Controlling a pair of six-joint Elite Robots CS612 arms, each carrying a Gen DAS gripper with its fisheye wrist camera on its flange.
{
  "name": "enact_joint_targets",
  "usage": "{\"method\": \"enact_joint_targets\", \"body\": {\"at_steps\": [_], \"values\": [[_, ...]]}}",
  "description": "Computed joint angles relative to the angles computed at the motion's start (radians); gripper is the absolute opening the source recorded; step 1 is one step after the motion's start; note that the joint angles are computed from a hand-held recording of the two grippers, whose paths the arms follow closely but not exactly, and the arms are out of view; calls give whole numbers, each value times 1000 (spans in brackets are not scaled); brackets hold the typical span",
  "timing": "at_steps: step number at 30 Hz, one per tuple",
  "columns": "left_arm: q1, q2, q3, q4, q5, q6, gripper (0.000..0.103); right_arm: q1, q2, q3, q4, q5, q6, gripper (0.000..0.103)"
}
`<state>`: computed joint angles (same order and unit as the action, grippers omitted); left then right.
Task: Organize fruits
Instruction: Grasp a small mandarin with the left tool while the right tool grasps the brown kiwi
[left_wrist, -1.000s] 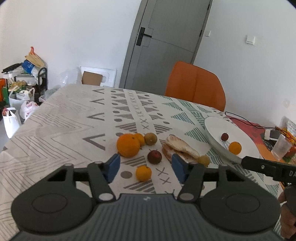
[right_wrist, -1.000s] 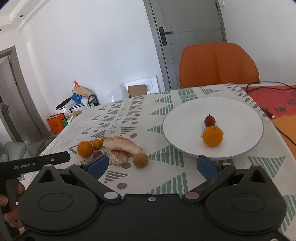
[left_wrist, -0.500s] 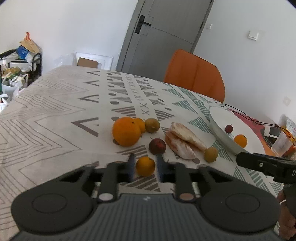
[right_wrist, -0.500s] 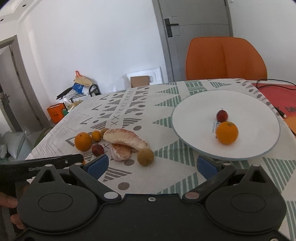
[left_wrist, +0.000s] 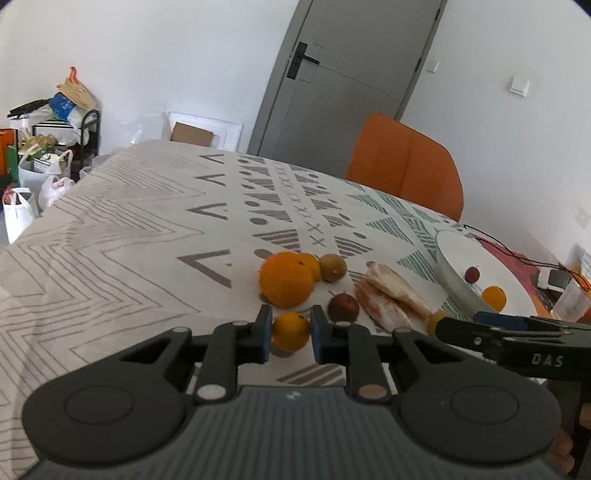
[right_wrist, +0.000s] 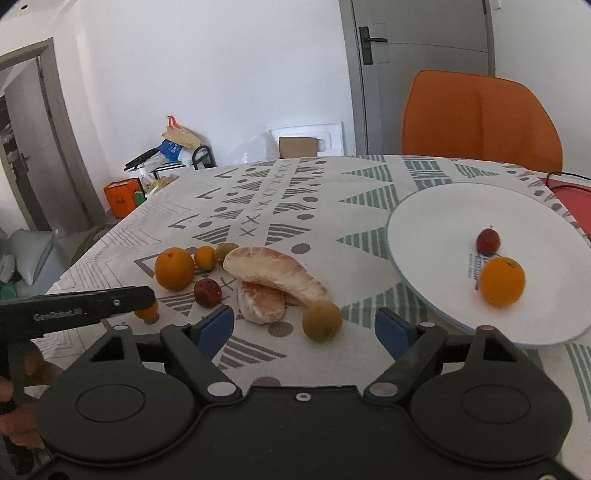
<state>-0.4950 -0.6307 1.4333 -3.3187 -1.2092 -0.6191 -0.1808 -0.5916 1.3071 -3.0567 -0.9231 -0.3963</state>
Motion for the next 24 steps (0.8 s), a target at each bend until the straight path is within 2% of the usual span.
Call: {"method": "enact_joint_targets", "body": {"at_steps": [5,7,8,9,10,24], "values": [[-3,-13,19,-13,39,-5,20,12,10,-14,-11,-27,-25,77],[-5,-20,28,-18,54,-7,20,15,14,-19,-5,-38,-44,71],[-6,-22,31,-20,59,-8,20,17,15,-21,2,-48,-52,54],[-6,-24,33,-22,62,-8,20,18,15,-23,11,-60,-54,33],[-7,-26,36,-24,66,-7,20,18,15,-26,25,-60,-50,24],[-46,-52,51,-74,151,62,20,-28,-13,26,-45,68,5,23]]}}
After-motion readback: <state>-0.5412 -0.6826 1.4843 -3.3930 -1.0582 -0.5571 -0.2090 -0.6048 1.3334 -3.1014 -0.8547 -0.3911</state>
